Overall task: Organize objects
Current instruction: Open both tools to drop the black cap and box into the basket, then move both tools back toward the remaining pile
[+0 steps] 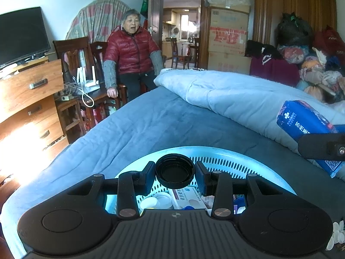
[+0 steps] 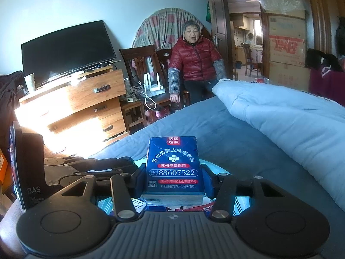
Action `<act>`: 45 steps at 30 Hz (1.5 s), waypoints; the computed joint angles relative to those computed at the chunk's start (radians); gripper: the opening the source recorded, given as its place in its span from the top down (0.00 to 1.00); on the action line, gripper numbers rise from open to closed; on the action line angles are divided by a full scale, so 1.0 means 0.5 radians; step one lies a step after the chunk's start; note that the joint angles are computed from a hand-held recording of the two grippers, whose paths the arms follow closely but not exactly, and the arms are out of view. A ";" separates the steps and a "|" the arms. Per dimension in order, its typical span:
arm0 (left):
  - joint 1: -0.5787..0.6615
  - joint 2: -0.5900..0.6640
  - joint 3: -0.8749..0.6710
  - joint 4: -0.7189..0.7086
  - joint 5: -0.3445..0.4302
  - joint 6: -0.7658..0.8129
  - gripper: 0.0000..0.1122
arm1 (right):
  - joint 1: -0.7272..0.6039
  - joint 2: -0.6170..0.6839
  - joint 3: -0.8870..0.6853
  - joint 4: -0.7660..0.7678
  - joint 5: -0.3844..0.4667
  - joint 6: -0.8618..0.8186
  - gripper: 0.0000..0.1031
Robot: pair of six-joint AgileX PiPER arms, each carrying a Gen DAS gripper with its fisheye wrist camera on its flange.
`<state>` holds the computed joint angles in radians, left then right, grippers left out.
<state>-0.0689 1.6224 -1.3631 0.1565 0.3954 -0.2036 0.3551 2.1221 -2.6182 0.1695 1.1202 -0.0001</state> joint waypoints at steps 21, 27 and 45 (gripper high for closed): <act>-0.081 0.018 -0.024 0.425 0.095 -0.366 0.08 | 0.005 -0.250 0.566 -0.036 -0.338 -0.045 0.16; -0.238 -0.103 -0.012 0.653 0.198 -0.597 0.08 | -0.065 -0.739 1.249 0.061 -0.689 -0.116 0.12; -1.798 0.030 0.646 1.380 0.338 -1.938 0.08 | -2.361 -2.602 4.148 1.156 -0.540 -2.040 0.01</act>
